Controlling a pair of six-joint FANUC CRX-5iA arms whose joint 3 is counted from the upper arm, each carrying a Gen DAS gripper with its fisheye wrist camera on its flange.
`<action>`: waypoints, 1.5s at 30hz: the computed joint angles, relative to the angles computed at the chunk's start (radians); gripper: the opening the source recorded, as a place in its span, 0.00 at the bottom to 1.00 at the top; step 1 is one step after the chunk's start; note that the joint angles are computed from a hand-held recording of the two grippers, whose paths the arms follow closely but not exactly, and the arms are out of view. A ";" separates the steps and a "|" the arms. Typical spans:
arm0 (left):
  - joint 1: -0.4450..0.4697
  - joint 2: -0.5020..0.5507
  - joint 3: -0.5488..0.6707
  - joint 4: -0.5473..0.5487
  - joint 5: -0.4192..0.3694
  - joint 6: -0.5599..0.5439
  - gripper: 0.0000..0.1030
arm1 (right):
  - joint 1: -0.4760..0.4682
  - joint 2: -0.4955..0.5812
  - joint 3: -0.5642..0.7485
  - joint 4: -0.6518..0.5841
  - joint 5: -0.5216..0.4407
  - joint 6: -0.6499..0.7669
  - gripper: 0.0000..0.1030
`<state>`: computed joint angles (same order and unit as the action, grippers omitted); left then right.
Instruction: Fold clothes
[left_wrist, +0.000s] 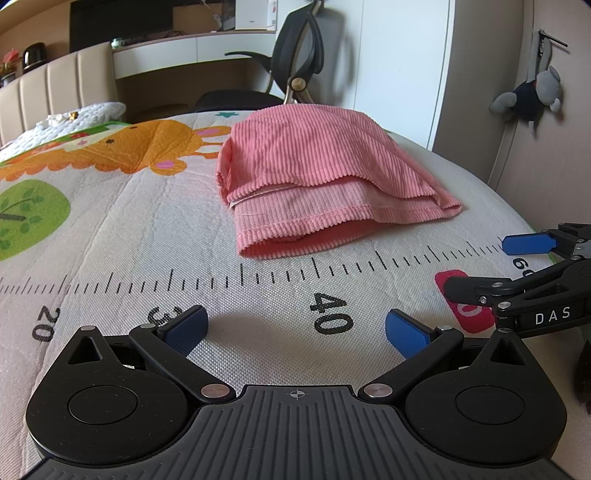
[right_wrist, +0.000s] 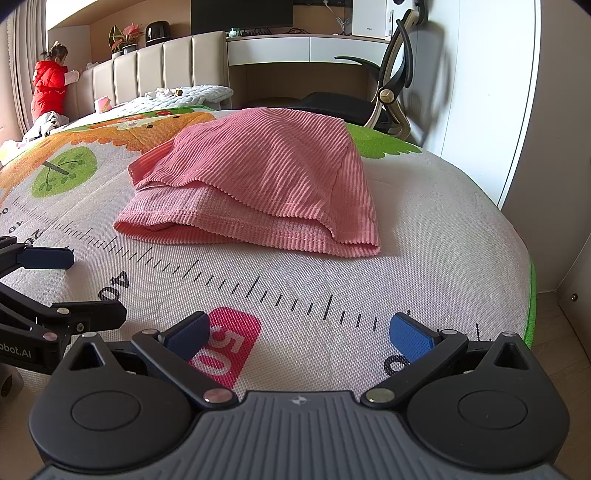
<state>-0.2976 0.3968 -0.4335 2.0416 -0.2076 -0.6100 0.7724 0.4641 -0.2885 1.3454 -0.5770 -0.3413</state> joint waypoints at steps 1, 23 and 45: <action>0.000 0.000 0.000 0.000 0.000 0.000 1.00 | 0.000 0.000 0.000 0.000 0.000 0.000 1.00; -0.026 0.001 0.012 0.063 0.042 -0.045 1.00 | -0.002 0.002 0.000 0.005 0.003 -0.003 1.00; -0.020 0.001 0.008 0.055 0.029 -0.038 1.00 | -0.006 0.000 -0.003 0.011 0.008 -0.004 1.00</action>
